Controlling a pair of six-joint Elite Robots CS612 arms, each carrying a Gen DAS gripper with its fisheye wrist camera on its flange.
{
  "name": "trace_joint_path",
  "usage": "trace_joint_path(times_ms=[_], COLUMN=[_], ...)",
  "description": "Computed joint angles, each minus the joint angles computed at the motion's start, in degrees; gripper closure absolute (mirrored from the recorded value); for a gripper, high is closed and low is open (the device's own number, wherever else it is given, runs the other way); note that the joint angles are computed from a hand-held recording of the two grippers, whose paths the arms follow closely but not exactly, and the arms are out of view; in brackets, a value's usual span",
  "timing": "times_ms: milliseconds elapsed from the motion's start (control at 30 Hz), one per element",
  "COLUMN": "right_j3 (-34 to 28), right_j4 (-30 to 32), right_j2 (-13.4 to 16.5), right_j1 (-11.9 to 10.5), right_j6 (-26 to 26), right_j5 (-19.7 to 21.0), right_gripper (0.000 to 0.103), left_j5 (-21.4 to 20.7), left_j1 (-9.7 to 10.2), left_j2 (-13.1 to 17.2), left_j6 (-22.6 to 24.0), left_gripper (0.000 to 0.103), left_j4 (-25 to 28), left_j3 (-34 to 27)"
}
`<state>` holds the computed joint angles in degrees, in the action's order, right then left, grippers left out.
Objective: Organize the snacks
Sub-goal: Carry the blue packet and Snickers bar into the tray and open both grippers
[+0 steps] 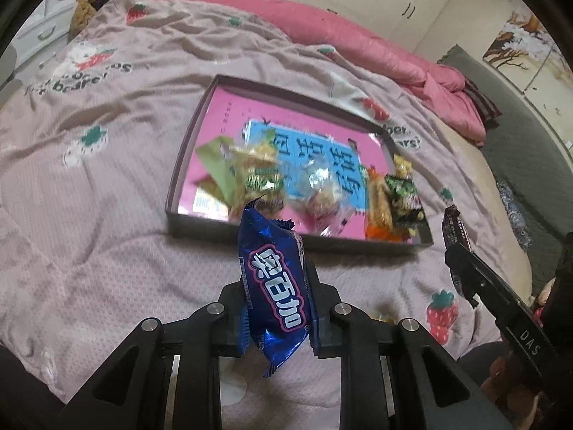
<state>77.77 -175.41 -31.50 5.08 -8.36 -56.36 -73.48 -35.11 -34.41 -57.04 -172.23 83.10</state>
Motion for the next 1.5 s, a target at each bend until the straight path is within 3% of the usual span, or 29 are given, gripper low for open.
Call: trace_joint_path(times_ms=[333,833,1500], right_j3=[-2.0,-7.0,-13.4], right_j4=[-2.7,-3.4,5.1], right_j2=[1.1,3.8,7.5], right_j1=[0.3,1.5,3.1], right_j6=[0.4,-1.6,-6.1], right_j5=[-0.2,-3.4,-7.6], right_gripper=[0.074,0.074,0.074], left_j5=[1.3,2.1,0.6], left_j1=[0.77,1.95,2.28], left_j2=[0.8,5.0,7.1], left_j6=[1.4,5.3,8.5], left_gripper=[0.078,0.078,0.078], left_j4=[-1.7,3.7,6.2], left_j3=[-2.2,-9.9,-13.4])
